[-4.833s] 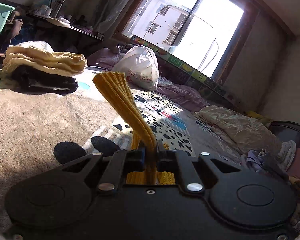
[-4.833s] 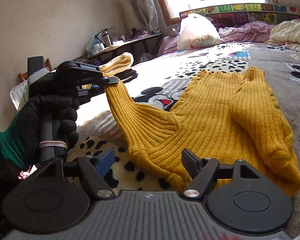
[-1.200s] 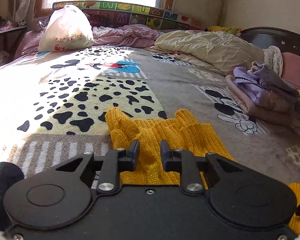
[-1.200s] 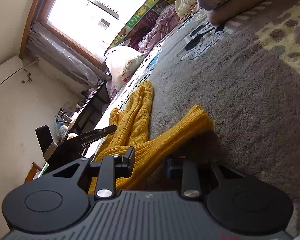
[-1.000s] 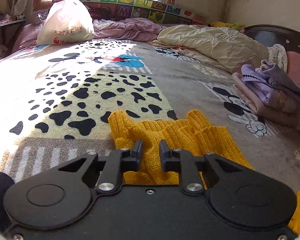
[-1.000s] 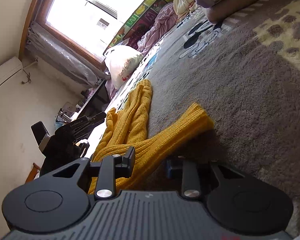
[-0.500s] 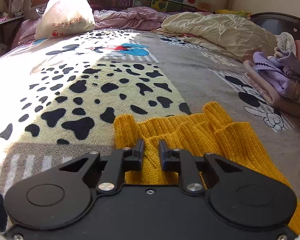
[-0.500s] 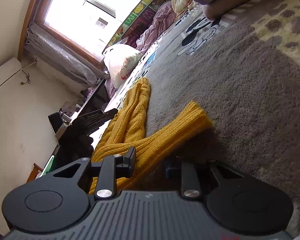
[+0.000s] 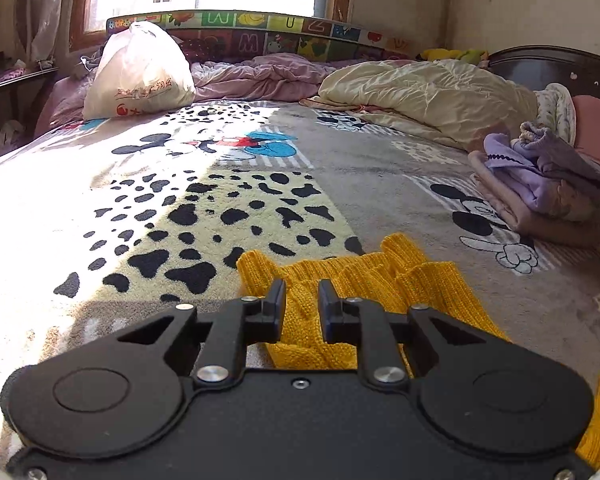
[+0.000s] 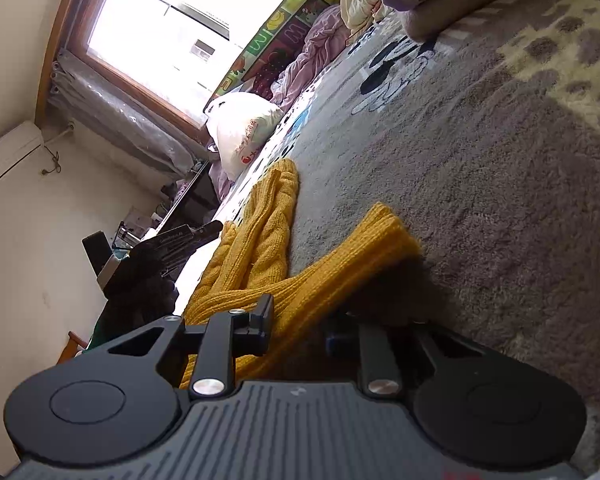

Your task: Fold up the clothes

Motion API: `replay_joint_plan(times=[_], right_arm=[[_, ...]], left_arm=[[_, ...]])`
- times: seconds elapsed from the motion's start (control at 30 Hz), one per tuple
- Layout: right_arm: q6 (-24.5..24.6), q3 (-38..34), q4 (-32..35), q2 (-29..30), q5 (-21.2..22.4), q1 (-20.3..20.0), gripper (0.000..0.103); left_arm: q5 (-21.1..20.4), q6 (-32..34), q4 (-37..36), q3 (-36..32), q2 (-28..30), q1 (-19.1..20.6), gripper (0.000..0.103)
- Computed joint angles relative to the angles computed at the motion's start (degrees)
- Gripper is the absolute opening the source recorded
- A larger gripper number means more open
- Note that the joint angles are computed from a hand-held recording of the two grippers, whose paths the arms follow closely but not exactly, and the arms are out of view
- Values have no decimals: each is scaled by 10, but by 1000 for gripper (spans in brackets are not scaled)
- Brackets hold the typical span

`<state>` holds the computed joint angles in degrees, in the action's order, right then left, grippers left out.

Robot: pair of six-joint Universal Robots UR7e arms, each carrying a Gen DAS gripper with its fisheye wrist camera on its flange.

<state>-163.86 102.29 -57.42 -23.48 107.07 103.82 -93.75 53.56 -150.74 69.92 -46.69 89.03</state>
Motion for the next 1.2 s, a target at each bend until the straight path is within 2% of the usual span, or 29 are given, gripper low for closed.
replay_joint_plan(times=[0.1, 0.2, 0.23, 0.27, 0.3, 0.37, 0.47, 0.5, 0.53, 0.6, 0.63, 0.67, 0.8, 0.97, 1.03, 1.1, 1.17, 1.2], right_arm=[[-3, -1, -6, 1, 8, 3, 24], [-6, 3, -22, 3, 16, 5, 24], [-8, 5, -29, 3, 16, 5, 25], [-10, 6, -32, 4, 15, 5, 26], [-14, 6, -34, 5, 13, 5, 26], [-24, 3, -29, 7, 7, 2, 25], [-36, -3, -29, 11, 21, 8, 24], [-38, -3, -29, 11, 23, 9, 24], [-37, -2, -33, 11, 24, 9, 24], [-33, 0, -40, 12, 27, 9, 24], [-29, 0, -38, 11, 29, 9, 23], [-23, -1, -34, 10, 30, 8, 21], [5, -4, -28, 7, 51, 12, 17], [29, -20, -41, 11, 133, 49, 19], [22, -34, -45, 15, 169, 68, 19], [3, -50, -49, 16, 189, 85, 19], [-26, -73, -42, 16, 209, 103, 19], [-41, -86, -36, 15, 215, 110, 19]], left_arm=[[-9, 39, 23, 61, -53, 2, 16], [17, 57, 51, 110, -87, 6, 16], [40, 61, 54, 123, -89, 8, 16], [47, 79, 33, 142, -88, 13, 16], [31, 95, -2, 161, -90, 19, 16], [4, 74, -15, 170, -97, 25, 17], [-60, 41, 30, 174, -134, 35, 20], [-69, 45, 41, 183, -149, 38, 20], [-77, 60, 50, 196, -167, 42, 20], [-92, 113, 72, 222, -200, 52, 31], [-97, 142, 80, 236, -215, 57, 44], [-103, 172, 86, 249, -228, 62, 51], [-114, 255, 107, 287, -259, 79, 52], [-93, 392, 2, 354, -270, 87, 52], [-93, 409, 2, 355, -264, 89, 50], [-93, 426, 0, 354, -258, 88, 42], [-77, 414, -9, 352, -253, 80, 19], [-73, 394, 2, 343, -251, 77, 15]])
